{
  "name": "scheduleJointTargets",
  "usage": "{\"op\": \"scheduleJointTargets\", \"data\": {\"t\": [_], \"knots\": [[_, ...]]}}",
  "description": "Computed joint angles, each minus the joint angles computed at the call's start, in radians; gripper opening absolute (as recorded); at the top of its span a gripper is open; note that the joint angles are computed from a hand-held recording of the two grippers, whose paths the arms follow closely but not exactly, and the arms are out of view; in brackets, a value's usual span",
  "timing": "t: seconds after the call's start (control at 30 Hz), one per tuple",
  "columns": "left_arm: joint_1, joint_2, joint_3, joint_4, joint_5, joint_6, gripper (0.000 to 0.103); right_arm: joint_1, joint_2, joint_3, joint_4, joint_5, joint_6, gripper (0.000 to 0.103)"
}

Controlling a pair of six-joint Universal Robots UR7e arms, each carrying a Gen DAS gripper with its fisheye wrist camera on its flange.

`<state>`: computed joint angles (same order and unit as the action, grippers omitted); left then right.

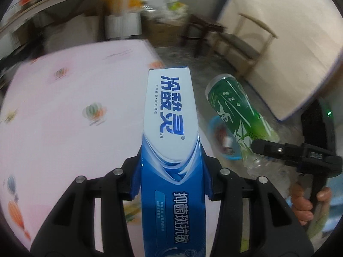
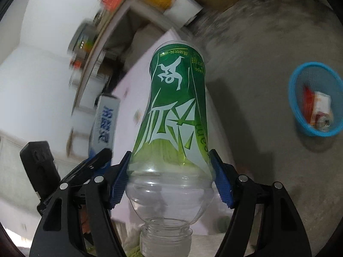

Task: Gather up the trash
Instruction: 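Lift the bottle and toothpaste box and carry both over the wastebasket, then open both tools to drop the bottle and toothpaste box into the wastebasket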

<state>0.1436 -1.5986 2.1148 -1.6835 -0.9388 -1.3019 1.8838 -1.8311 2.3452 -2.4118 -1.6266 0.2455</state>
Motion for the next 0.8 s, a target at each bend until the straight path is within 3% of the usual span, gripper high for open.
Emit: {"op": "scheduleJointTargets", "data": {"t": [0.1, 0.2, 0.33, 0.4, 0.5, 0.57, 0.67, 0.73, 0.8], "knots": [[0.080, 0.155, -0.043, -0.252, -0.058, 0.222, 0.043, -0.111, -0.150, 0.027, 0.027, -0.045, 0.002, 0.069], [0.149, 0.304, -0.097, -0.416, -0.161, 0.362, 0.043, -0.238, -0.269, 0.048, 0.074, -0.071, -0.008, 0.069], [0.226, 0.502, -0.188, -0.517, -0.293, 0.475, 0.043, -0.434, -0.387, 0.072, 0.150, -0.056, -0.048, 0.069], [0.255, 0.590, -0.233, -0.538, -0.346, 0.510, 0.043, -0.512, -0.395, 0.077, 0.160, -0.038, -0.073, 0.069], [0.301, 0.710, -0.316, -0.534, -0.384, 0.533, 0.044, -0.608, -0.354, 0.063, 0.139, -0.004, -0.113, 0.069], [0.321, 0.766, -0.359, -0.551, -0.377, 0.546, 0.045, -0.645, -0.264, 0.029, 0.069, 0.007, -0.125, 0.070], [0.349, 0.830, -0.411, -0.565, -0.309, 0.525, 0.078, -0.686, -0.125, -0.006, -0.053, -0.008, -0.147, 0.079], [0.358, 0.839, -0.412, -0.563, -0.280, 0.497, 0.078, -0.717, -0.042, -0.018, -0.122, -0.035, -0.159, 0.080], [0.366, 0.820, -0.387, -0.577, -0.303, 0.478, 0.078, -0.737, 0.005, -0.013, -0.152, -0.084, -0.137, 0.080]]}}
